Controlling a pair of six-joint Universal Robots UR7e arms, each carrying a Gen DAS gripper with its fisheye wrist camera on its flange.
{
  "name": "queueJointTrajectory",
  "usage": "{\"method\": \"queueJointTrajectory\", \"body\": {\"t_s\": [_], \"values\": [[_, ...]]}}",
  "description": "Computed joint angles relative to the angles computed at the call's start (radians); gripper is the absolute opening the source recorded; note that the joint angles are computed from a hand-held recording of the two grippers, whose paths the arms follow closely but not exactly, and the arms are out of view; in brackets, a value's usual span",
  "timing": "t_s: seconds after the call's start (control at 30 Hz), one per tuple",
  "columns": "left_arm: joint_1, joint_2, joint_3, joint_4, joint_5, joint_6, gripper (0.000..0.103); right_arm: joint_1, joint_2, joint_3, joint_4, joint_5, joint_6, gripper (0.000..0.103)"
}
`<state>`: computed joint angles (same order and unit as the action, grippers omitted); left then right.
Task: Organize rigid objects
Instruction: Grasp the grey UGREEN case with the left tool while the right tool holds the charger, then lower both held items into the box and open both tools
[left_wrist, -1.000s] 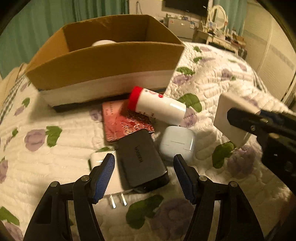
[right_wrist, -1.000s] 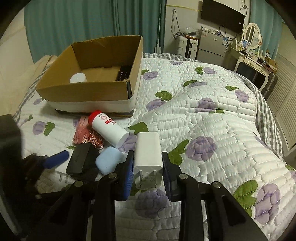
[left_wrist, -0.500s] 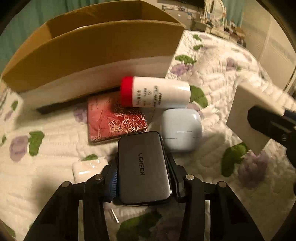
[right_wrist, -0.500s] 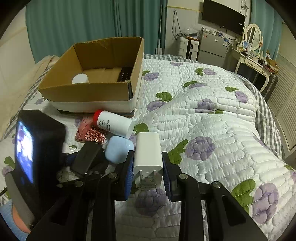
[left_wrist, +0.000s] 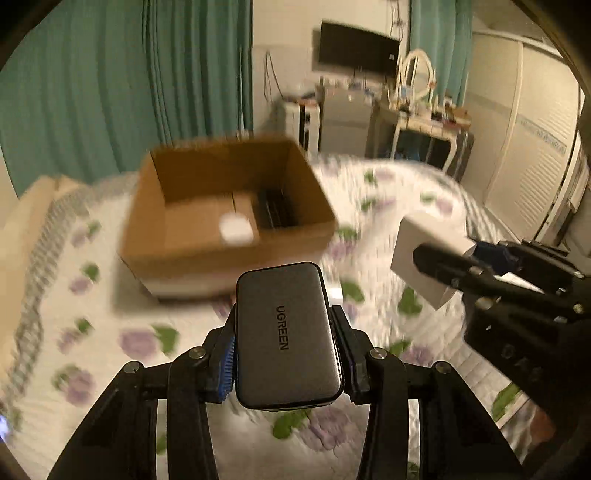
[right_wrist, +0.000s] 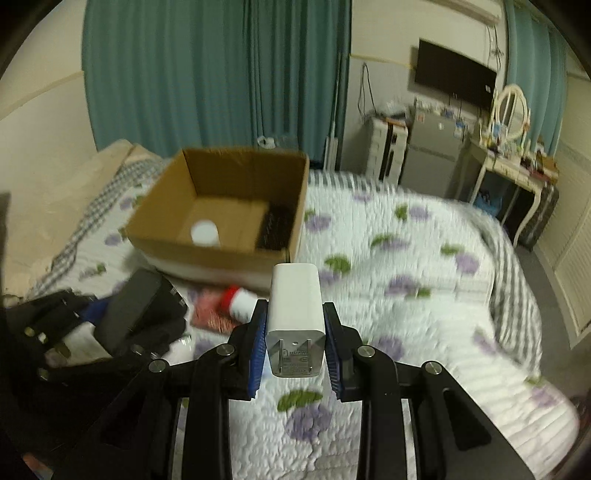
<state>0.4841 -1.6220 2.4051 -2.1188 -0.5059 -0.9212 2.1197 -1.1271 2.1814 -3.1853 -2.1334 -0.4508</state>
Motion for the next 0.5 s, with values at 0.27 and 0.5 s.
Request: {"method": "queueJointTrajectory", "body": {"t_s": [0.27, 0.5], "values": [[0.032, -0.018, -0.119, 0.079, 0.161, 0.076, 0.045, 0.05, 0.062, -0.174, 0.039, 0.076, -0.062, 0.027], [0.191, 0.101, -0.168, -0.259, 0.197, 0.375, 0.045, 0.038, 0.188, -0.34, 0.064, 0.124, -0.103, 0.027]]}}
